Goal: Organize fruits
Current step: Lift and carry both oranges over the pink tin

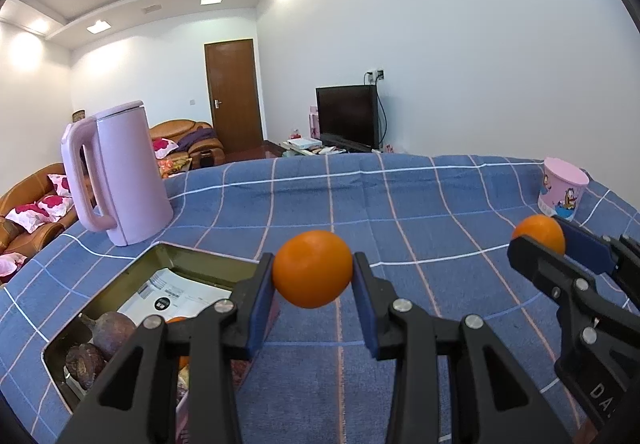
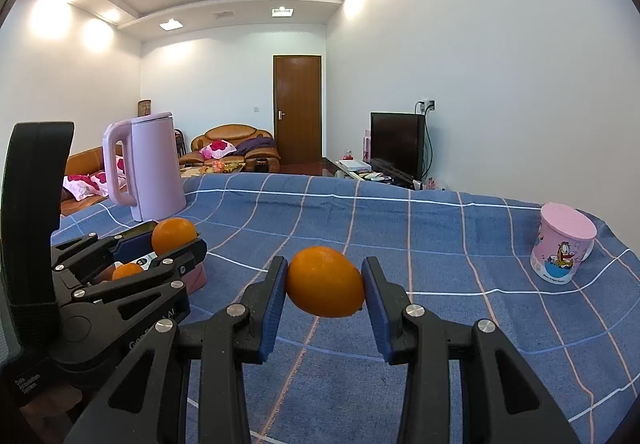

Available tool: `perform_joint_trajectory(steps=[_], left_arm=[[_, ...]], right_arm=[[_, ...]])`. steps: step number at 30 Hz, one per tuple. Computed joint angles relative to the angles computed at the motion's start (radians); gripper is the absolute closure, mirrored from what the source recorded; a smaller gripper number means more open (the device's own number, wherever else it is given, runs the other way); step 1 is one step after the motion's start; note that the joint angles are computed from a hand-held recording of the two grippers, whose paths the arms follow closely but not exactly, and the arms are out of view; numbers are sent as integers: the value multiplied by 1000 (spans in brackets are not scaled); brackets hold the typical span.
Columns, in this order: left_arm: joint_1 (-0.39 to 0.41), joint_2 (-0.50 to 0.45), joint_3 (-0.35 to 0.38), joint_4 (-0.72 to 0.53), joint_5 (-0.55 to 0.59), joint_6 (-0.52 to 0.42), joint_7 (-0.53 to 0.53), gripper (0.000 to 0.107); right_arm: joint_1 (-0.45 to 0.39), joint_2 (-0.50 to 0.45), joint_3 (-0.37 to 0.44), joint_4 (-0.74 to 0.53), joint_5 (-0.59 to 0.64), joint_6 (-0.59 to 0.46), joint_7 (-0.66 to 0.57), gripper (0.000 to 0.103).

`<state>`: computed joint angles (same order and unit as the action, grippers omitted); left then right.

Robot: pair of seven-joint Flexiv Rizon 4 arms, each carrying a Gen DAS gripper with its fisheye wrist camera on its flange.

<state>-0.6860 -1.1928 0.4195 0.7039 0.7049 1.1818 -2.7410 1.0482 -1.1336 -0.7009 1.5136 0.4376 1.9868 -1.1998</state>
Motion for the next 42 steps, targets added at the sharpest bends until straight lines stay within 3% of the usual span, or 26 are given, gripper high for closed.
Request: perform_joint_trajectory(steps=[19, 27, 42], left_arm=[[-30, 30, 39, 50, 66, 12, -114, 67], [-27, 59, 31, 106, 66, 48, -117, 67], [-37, 113, 55, 230, 43, 95, -122, 67]], right_arm=[[28, -17, -21, 3, 64, 26, -37, 63], [43, -18, -30, 5, 90, 31, -63, 63], [4, 37, 92, -9, 70, 59, -152, 63]])
